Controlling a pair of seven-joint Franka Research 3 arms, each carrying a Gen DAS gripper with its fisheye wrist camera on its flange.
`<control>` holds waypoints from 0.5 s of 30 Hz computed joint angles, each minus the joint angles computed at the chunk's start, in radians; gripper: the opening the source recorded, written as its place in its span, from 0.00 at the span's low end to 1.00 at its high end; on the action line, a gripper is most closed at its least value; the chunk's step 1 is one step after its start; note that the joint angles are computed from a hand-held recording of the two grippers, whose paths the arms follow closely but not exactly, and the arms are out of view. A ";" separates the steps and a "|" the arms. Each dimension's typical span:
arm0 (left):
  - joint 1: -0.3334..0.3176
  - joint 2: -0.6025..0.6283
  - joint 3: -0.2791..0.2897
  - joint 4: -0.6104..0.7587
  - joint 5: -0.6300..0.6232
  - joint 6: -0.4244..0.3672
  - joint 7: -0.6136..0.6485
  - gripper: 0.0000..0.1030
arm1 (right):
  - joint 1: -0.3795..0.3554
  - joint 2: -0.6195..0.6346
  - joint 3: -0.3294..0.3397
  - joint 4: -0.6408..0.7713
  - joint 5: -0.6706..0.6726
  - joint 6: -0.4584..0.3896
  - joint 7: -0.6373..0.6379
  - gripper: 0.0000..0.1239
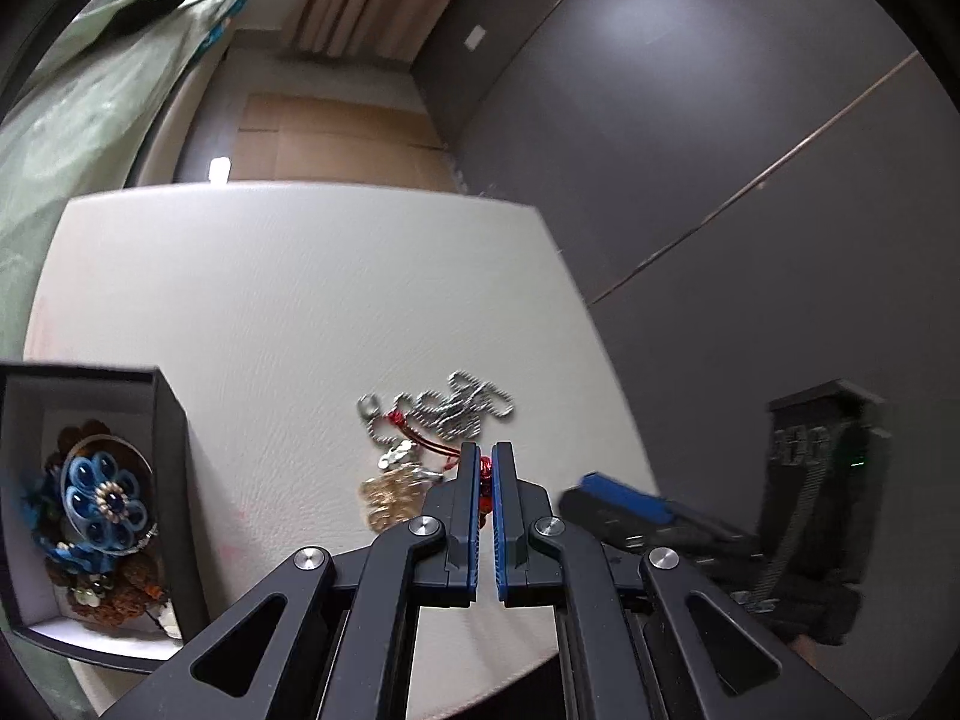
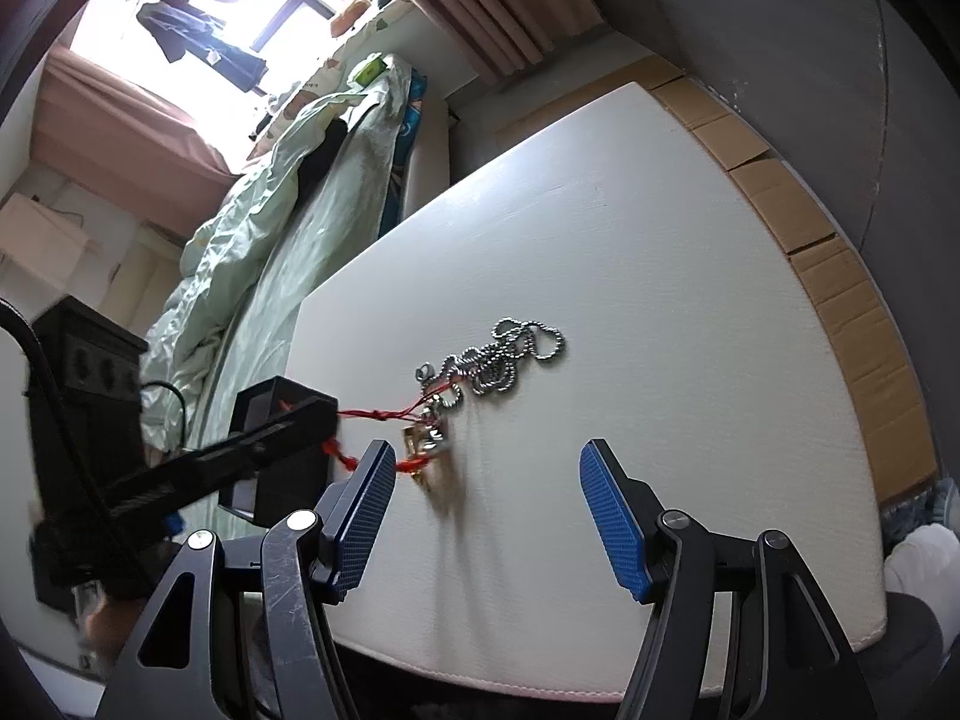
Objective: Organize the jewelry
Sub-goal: 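Lift the red bracelet with the left tool while the right tool grasps the silver chain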
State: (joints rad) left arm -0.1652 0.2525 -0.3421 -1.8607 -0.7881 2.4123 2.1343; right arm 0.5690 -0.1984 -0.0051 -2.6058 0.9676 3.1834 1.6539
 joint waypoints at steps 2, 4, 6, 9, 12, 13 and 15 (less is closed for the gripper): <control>0.007 0.008 -0.006 0.039 -0.012 -0.022 0.001 0.03 | -0.014 0.007 0.012 0.006 -0.022 -0.011 0.015 0.52; 0.014 -0.007 -0.008 0.039 -0.036 -0.026 0.021 0.03 | -0.027 0.015 0.023 0.012 -0.043 -0.024 0.028 0.52; 0.018 -0.021 -0.004 0.041 -0.059 -0.031 0.040 0.03 | -0.060 0.023 0.051 0.016 -0.092 -0.034 0.074 0.52; 0.022 -0.044 0.008 0.038 -0.094 -0.030 0.059 0.03 | -0.067 0.036 0.054 0.030 -0.108 -0.045 0.084 0.52; 0.024 -0.066 0.024 0.032 -0.117 -0.029 0.073 0.03 | -0.072 0.052 0.061 0.051 -0.124 -0.064 0.082 0.52; 0.025 -0.072 0.030 0.029 -0.122 -0.029 0.077 0.03 | -0.073 0.058 0.063 0.061 -0.126 -0.073 0.077 0.52; 0.027 -0.082 0.040 0.026 -0.133 -0.035 0.082 0.03 | -0.065 0.078 0.062 0.085 -0.102 -0.084 0.044 0.52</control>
State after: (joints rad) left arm -0.1385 0.1708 -0.3024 -1.8343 -0.9214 2.3777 2.2159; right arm 0.5037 -0.1207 0.0564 -2.5207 0.8660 3.0993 1.6980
